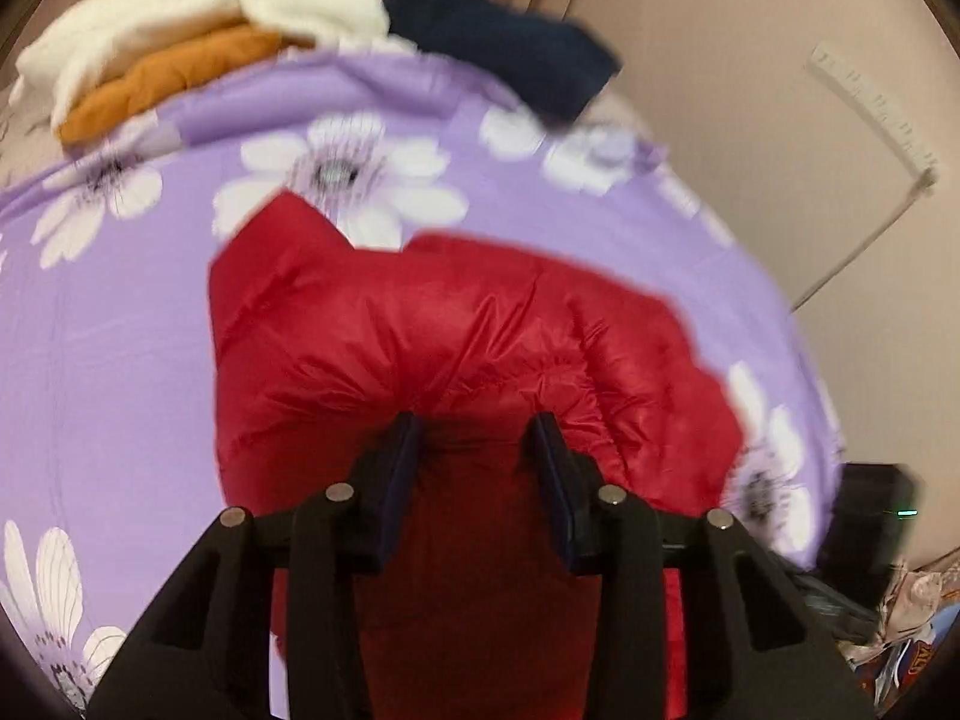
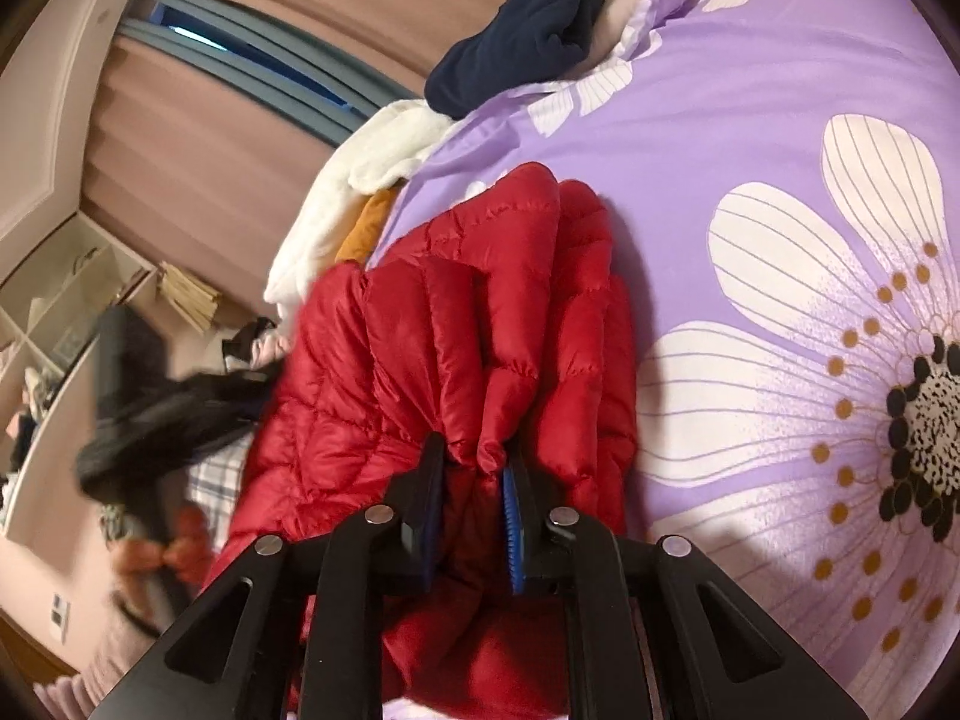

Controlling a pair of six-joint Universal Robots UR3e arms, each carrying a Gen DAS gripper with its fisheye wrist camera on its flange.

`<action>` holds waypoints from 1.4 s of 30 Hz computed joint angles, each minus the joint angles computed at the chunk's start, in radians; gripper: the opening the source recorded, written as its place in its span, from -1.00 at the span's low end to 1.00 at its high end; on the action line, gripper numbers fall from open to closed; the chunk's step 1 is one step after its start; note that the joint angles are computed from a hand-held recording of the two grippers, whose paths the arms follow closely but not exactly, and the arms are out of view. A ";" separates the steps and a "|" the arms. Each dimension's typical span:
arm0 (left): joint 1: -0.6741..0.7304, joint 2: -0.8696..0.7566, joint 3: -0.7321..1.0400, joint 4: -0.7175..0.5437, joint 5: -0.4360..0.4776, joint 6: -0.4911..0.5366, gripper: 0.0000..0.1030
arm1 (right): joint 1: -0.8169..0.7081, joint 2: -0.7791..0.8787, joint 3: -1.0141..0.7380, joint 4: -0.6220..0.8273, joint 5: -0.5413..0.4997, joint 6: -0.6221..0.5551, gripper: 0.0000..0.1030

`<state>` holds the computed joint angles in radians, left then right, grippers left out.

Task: Fold large clothes
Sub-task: 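Lay the lifted hem over the collar with both tools and release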

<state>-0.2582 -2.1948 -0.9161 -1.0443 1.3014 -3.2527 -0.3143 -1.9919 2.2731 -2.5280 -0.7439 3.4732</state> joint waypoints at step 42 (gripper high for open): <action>-0.034 0.249 -0.399 0.281 0.098 -0.021 -0.24 | 0.241 0.066 -0.330 0.096 -0.207 -0.175 -0.75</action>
